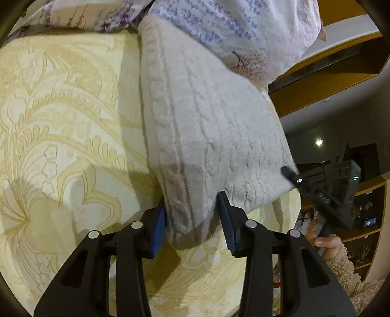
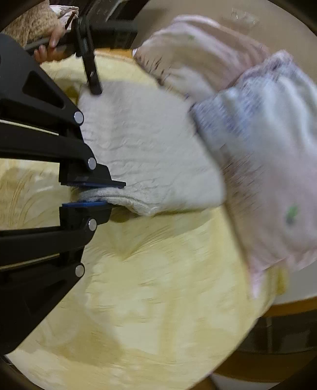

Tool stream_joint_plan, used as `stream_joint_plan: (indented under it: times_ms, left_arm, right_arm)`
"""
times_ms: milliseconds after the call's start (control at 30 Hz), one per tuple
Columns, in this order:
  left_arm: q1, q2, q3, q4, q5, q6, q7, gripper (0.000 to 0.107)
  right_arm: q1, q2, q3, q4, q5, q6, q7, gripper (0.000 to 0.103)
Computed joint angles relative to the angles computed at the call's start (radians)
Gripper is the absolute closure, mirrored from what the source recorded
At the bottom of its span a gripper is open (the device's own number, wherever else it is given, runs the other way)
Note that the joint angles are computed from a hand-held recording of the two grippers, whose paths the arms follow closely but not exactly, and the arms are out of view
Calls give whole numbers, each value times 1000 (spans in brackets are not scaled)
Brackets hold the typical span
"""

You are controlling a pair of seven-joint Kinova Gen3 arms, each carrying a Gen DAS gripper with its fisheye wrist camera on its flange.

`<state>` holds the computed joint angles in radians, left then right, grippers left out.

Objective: Fold small clothes

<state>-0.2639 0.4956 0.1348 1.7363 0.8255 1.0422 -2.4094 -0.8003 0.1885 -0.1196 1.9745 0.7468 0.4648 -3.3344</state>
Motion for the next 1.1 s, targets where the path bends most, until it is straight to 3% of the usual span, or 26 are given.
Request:
stream_joint_plan:
  times_ms: [67, 133, 233, 300, 333, 367, 467, 600, 700, 800, 900, 933, 967, 1000, 1100]
  left_arm:
    - [-7, -4, -1, 6, 2, 4, -12, 67]
    - [-10, 2, -1, 0, 4, 14, -8, 67]
    - [-19, 17, 1, -28, 18, 52, 14, 65]
    - [-46, 23, 5, -36, 60, 69, 4, 48]
    - [-68, 25, 13, -38, 95, 68, -9, 44]
    - [-73, 26, 10, -45, 113, 67, -16, 38]
    - [-46, 40, -7, -110, 108, 36, 34, 34]
    - [-15, 105, -3, -238, 76, 8, 162, 33]
    - [0, 160, 12, -335, 29, 8, 251, 33]
    - [8, 201, 28, -401, -16, 3, 318, 33]
    - [3, 234, 49, -441, -44, 4, 360, 33]
    - [0, 244, 57, -449, -46, 0, 365, 33]
    - [-6, 255, 68, -458, -45, 0, 365, 39]
    - [-15, 269, 78, -469, -42, 5, 363, 51]
    - [-31, 290, 100, -477, -30, 14, 359, 74]
  right_arm:
    - [27, 10, -13, 32, 3, -57, -33, 94]
    - [107, 9, -87, 46, 48, -86, -83, 91]
    - [246, -5, -211, 52, 65, -108, -91, 71]
    - [339, -26, -287, 56, 93, -114, -112, 53]
    - [385, -38, -309, 54, 89, -123, -98, 48]
    - [432, -39, -338, 42, 69, -122, -68, 45]
    - [571, 6, -398, -20, -14, -157, 54, 45]
    - [755, 138, -552, -171, -70, -115, 217, 45]
    - [853, 260, -686, -301, -74, -8, 338, 45]
    - [869, 351, -717, -395, -133, 58, 451, 45]
    - [883, 408, -725, -434, -222, 53, 554, 47]
    - [883, 419, -724, -438, -234, 42, 577, 53]
    - [867, 416, -705, -436, -241, 31, 594, 76]
    - [854, 405, -688, -424, -240, 9, 608, 92]
    - [801, 360, -612, -385, -258, -66, 636, 94]
